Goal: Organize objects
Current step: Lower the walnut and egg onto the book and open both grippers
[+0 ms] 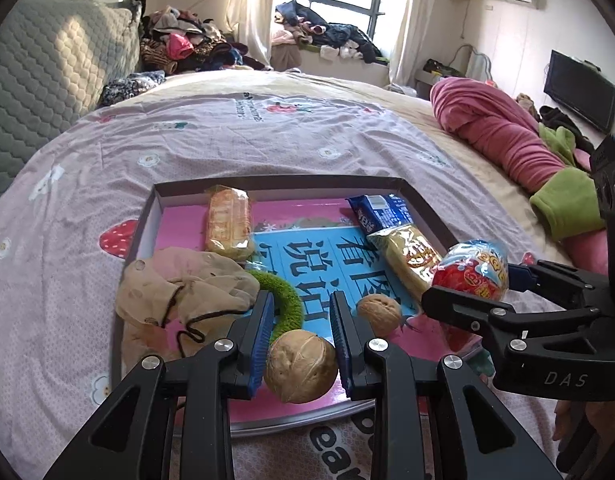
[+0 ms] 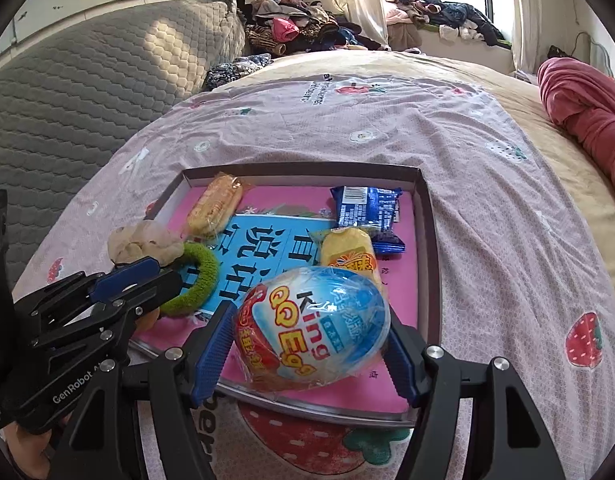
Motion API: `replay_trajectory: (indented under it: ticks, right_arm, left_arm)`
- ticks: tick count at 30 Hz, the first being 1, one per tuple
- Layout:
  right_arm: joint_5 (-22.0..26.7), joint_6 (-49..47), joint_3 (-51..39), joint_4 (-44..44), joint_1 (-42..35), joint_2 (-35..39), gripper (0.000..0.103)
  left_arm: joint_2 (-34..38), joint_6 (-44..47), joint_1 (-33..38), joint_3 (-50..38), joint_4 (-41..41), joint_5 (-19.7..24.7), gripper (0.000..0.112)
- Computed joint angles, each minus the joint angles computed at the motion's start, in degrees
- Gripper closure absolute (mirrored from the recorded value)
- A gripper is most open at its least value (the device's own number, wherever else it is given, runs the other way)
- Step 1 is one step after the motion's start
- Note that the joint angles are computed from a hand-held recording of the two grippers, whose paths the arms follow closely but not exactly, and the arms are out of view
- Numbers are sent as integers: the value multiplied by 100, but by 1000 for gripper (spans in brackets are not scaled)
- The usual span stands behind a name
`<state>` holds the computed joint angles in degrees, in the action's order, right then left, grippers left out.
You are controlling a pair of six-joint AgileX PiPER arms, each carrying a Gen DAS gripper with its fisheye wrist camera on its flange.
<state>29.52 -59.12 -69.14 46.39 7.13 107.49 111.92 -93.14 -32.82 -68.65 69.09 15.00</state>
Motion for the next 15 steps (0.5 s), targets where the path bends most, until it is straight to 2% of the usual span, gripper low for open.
replay_trajectory:
  ticks: [6,15]
  right_arm:
    - [-118,234,8,-292,159,33,34]
    - [-187,369,5,-522,225,98,34]
  left_arm:
    - [126,-294,-61,-61,288,151,83]
    - [241,-150,-60,-146,112,227,82]
